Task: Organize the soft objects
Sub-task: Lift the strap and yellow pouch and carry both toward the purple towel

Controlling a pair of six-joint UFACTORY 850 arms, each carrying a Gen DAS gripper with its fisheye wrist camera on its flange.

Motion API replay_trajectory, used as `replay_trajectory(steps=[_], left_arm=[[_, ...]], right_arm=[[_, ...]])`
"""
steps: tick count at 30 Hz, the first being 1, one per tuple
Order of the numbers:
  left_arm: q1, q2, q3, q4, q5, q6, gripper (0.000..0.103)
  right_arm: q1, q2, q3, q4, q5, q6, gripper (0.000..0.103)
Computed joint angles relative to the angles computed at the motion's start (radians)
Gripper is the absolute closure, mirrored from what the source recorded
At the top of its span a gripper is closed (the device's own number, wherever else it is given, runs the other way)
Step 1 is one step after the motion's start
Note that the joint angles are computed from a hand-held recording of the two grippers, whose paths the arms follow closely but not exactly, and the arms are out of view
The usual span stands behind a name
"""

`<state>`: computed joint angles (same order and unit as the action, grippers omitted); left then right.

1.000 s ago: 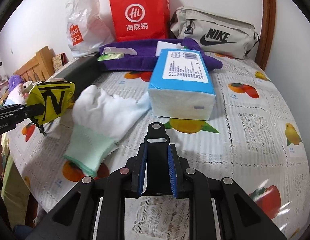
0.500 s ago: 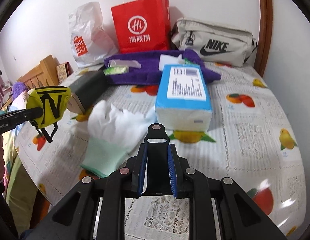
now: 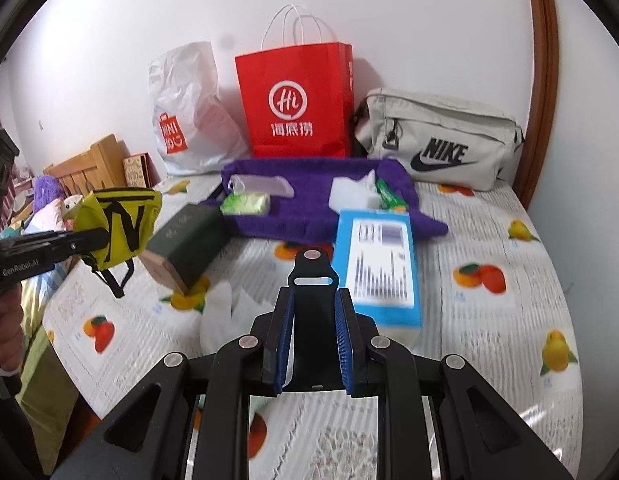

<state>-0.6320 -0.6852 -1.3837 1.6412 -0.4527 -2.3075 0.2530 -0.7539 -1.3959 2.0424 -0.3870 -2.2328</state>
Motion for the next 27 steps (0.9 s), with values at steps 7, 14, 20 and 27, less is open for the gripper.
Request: replay_trajectory(steps=[7, 14, 20, 27], left_arm=[[0.037, -0.038, -0.091, -0.096, 0.016, 0.115, 0.091], [0.073, -0.08, -0.168, -0.168, 0.037, 0.196, 0.091], [0.098, -0.111, -0.222, -0.233, 0.048, 0.277, 0.091], [0.12, -0.151, -0.286, -0.307, 0.055, 0.358, 0.091]], right_arm=[[0.001, -0.053, -0.133, -0.173, -0.029, 0.182, 0.082], [0.01, -0.133, -0.284, -0.338, -0.004, 0.37, 0.082], [0.007, -0.199, -0.4, -0.463, 0.007, 0.521, 0.082], [0.005, -0.278, -0.541, -0.626, 0.02, 0.698, 0.082]])
